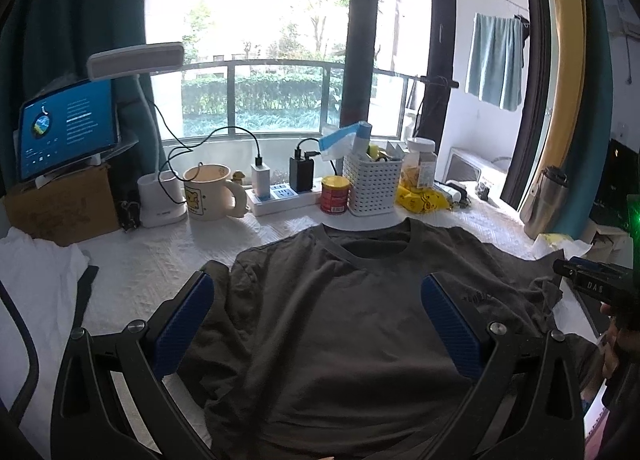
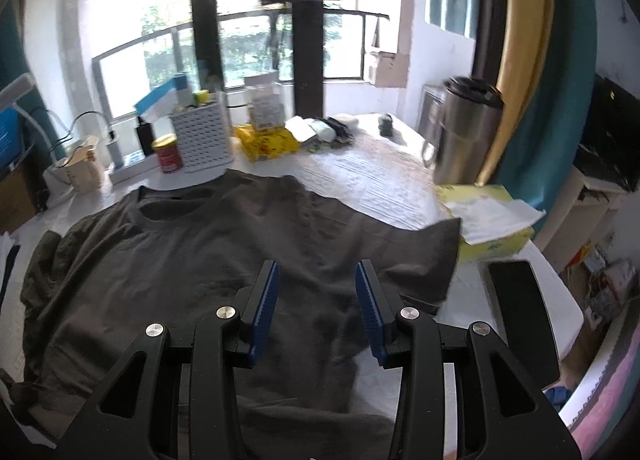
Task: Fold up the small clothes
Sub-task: 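Grasp the shirt side with the right gripper, fold it over the middle, release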
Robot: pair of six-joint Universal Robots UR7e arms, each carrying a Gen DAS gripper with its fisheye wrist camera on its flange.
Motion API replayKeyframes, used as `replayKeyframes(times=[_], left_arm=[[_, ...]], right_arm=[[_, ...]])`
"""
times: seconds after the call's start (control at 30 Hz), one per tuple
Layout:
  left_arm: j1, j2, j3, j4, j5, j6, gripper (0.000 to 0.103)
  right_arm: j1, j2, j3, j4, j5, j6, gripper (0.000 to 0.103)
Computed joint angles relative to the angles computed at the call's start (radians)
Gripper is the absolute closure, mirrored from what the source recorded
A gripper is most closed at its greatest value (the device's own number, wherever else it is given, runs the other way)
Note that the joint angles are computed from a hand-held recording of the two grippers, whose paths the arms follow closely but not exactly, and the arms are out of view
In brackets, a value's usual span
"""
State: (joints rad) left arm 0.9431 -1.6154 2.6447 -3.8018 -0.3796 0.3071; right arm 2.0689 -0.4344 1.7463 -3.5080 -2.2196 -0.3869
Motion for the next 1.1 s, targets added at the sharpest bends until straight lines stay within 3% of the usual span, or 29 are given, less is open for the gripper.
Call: replayKeyframes(times=[0.37,0.77,1.1], left_arm=[[0.068,0.112,-0.083,0.096,-0.037,-0.084,0.001],[0.118,0.192,-0.154,0.174,-0.059,-0.16,0.001],[0.165,0.214,-0.2,0.251,-0.092,-0.189,0.001]], right_arm=[[-0.102,-0.018,-0.014,-0.018,-0.029,-0.01,0.06],[-0.181,-0.031,-0.068,0.128,0.017,0.048,0.061],[-0.212,-0.005,-0.104,0.173,0.0,0.057,0.061]])
